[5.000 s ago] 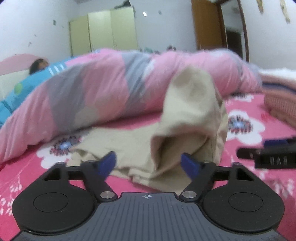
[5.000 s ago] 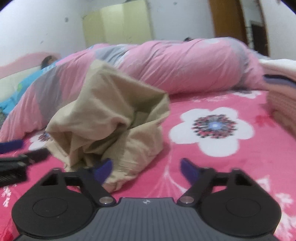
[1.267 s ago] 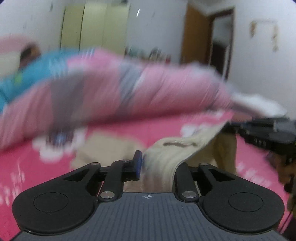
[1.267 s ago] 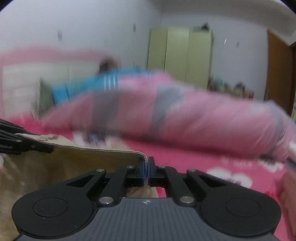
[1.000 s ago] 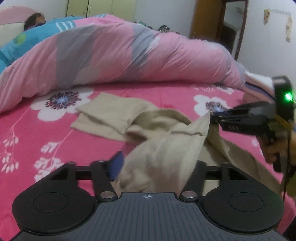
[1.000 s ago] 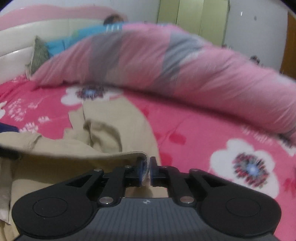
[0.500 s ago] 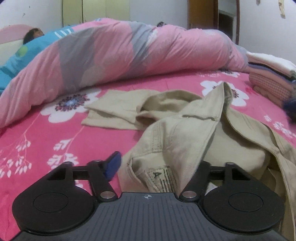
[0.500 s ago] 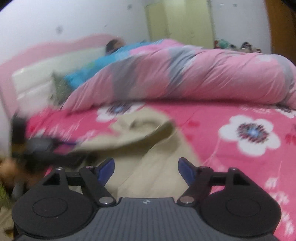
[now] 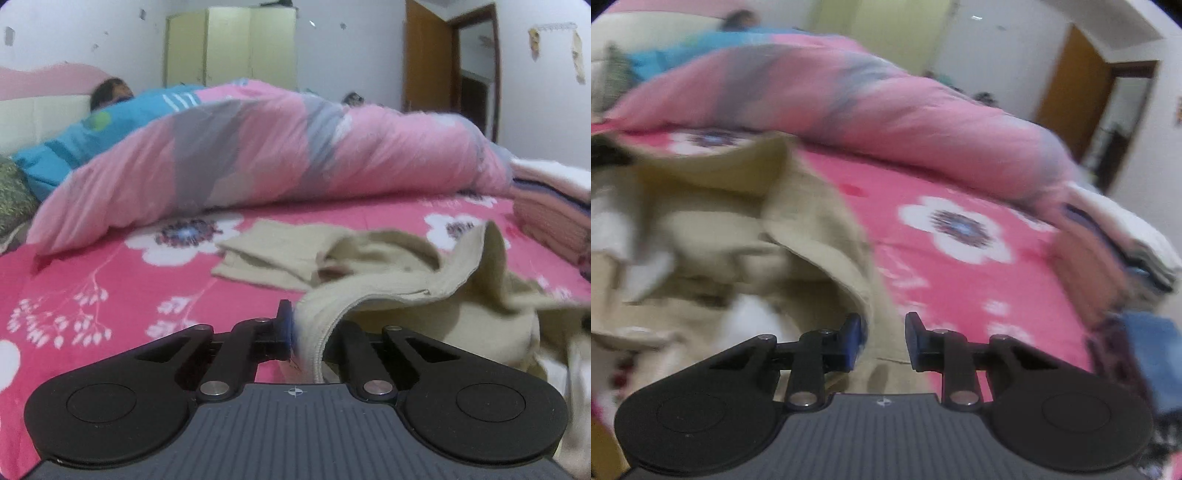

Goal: Fold clothes
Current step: 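Raise both grippers holding the trousers and shake them out in the air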

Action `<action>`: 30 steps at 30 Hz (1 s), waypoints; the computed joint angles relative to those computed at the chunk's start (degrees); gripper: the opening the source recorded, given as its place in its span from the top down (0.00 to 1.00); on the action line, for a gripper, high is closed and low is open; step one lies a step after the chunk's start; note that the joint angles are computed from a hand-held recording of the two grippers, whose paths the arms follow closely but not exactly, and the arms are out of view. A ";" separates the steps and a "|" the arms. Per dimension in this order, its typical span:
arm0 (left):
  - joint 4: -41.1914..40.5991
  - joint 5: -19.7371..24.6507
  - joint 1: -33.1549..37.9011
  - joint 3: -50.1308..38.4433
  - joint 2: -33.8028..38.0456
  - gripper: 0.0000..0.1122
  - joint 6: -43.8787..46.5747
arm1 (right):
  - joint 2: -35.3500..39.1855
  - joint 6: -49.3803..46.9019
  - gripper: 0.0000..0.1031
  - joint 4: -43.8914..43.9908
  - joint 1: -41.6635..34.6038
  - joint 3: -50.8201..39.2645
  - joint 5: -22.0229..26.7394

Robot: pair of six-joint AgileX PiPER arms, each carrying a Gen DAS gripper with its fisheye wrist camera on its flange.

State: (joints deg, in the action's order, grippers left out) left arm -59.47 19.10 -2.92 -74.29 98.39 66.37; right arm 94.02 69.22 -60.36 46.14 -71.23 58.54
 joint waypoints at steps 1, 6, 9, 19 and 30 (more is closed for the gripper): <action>1.34 0.61 0.12 -0.05 0.29 0.93 -0.46 | 0.05 0.01 0.73 0.99 -1.10 -0.28 -0.82; 7.16 0.68 -0.78 -0.73 1.80 0.72 -4.59 | 1.44 -5.09 0.54 5.06 -3.03 -3.12 -6.66; 14.76 -2.25 -2.33 -1.10 3.54 0.72 -11.40 | 3.89 -8.94 0.54 7.14 -3.51 -4.32 -7.22; 21.14 -9.13 -4.34 0.03 -1.39 0.95 -22.61 | -4.56 8.49 0.96 -8.66 -6.21 7.05 2.34; 24.01 -4.33 -15.06 -31.81 -3.01 0.96 -27.90 | -10.42 -9.83 0.96 -27.97 -27.05 -18.89 -7.58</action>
